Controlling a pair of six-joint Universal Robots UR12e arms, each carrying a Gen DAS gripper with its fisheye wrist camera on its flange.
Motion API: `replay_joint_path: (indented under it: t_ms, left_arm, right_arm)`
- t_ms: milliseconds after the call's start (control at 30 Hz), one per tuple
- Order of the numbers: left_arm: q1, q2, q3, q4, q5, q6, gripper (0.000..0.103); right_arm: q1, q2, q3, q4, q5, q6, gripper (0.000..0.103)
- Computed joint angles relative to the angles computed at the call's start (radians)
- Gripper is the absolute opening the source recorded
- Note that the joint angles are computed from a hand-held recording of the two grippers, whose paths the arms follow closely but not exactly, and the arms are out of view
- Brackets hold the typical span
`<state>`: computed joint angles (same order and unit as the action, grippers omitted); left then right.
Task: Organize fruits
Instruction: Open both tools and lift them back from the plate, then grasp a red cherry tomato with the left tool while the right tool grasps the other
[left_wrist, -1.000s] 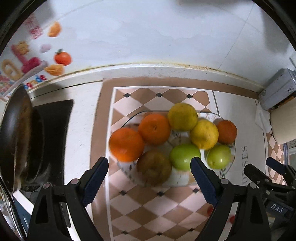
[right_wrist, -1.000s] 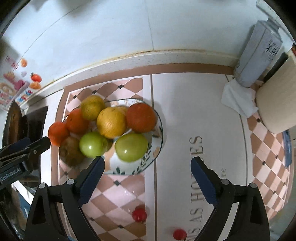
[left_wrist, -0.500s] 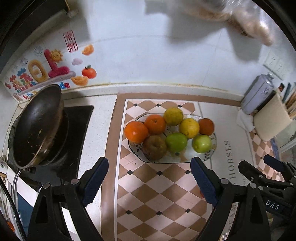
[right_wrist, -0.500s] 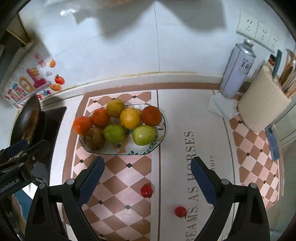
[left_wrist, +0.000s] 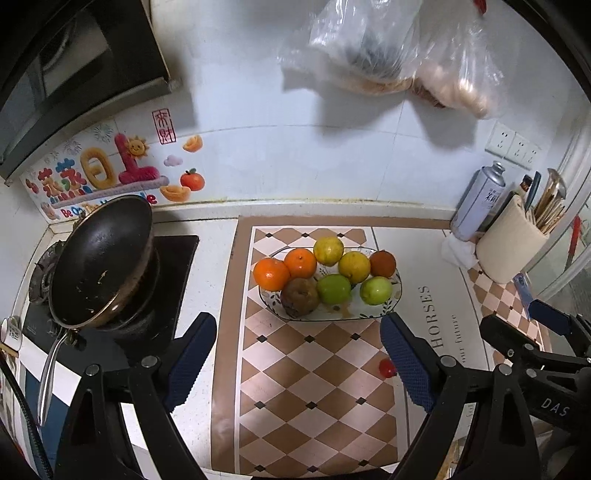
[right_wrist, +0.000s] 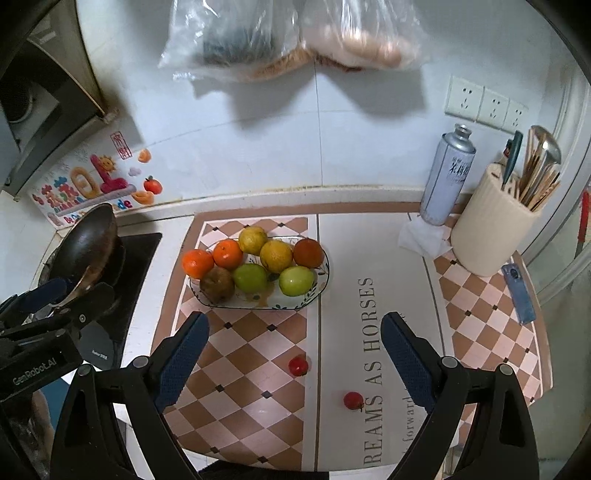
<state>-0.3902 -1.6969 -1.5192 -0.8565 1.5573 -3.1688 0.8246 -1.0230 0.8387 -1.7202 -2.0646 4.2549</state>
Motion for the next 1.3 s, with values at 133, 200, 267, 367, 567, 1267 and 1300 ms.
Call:
replay_joint_path:
  t_ms: [133,200,267,367,567,1267,1300]
  left_arm:
    - [-0.001,0.021,-0.017,0.023,-0.005,0.004,0.091]
    - [-0.001,0.029,-0.024,0.03,-0.001,0.008,0.091]
    - [0.001,0.036,-0.03,0.03,-0.01,0.01,0.091]
    - [0.001,0.043,-0.039,0.034,-0.009,0.017,0.091]
    - [-0.003,0.047,-0.044,0.032,0.001,0.013,0.091]
    - [-0.097,-0.131,0.067,-0.141,0.126,0.106,0.102]
    - [-0.104,-0.151,0.082,-0.177,0.117,0.121,0.102]
  right_arm:
    - [0.015,-0.003,-0.011,0.005,-0.019,0.013,0.096]
    - [0.02,-0.001,-0.018,0.005,-0.027,0.017,0.096]
    - [0.025,0.0,-0.022,0.005,-0.033,0.025,0.096]
    - [0.028,0.001,-0.023,0.001,-0.033,0.037,0.096]
    - [0.028,-0.011,0.007,-0.063,-0.028,0.034,0.096]
    - [-0.087,-0.18,0.474,-0.274,0.266,0.235,0.1]
    - [-0.092,-0.183,0.5,-0.283,0.299,0.241,0.1]
